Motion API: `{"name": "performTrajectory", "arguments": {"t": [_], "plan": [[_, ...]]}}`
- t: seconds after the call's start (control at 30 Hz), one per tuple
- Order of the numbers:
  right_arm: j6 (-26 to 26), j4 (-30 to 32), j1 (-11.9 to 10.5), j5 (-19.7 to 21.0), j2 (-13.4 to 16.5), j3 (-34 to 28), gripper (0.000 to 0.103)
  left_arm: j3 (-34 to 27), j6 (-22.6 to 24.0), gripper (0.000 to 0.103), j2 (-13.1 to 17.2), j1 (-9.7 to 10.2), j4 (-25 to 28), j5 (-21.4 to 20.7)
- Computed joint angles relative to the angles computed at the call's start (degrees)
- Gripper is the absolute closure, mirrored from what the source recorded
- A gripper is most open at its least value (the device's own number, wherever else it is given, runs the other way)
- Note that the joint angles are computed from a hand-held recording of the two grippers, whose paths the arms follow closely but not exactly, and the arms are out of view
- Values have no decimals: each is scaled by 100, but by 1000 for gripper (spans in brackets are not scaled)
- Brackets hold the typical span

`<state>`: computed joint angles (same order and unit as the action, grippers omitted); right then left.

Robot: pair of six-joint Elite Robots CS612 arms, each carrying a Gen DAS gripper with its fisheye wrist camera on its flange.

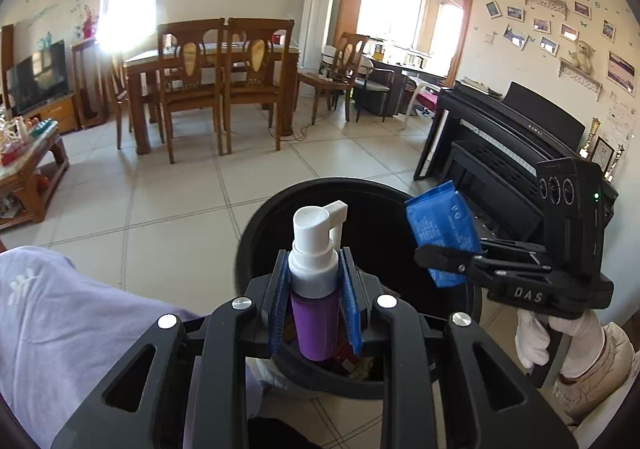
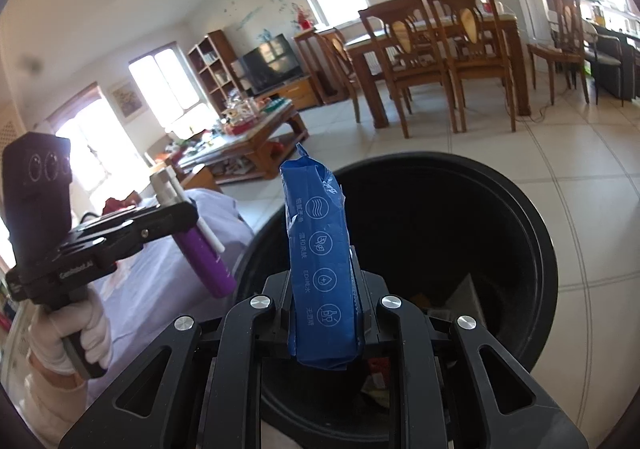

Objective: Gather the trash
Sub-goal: 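Carry the spray bottle and blue wipe pack over the bin with both tools, then open both tools to drop the spray bottle and wipe pack into the bin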

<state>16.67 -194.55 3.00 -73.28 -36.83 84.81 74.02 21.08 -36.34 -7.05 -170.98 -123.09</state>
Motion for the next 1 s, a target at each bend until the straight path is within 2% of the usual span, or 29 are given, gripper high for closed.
{"name": "performTrajectory", "arguments": {"t": [0.27,0.47,0.67,1.0], "plan": [[34,146,-42,-141,115,-24,84,-172,261,79,161,-165,449,-32],[-56,369,-39,-303,206,-166,84,-299,397,79,257,-214,741,9],[-131,523,-6,-499,262,-268,83,-250,507,78,265,-285,777,136],[-284,676,23,-735,348,-403,83,-216,626,78,265,-294,841,212]]}}
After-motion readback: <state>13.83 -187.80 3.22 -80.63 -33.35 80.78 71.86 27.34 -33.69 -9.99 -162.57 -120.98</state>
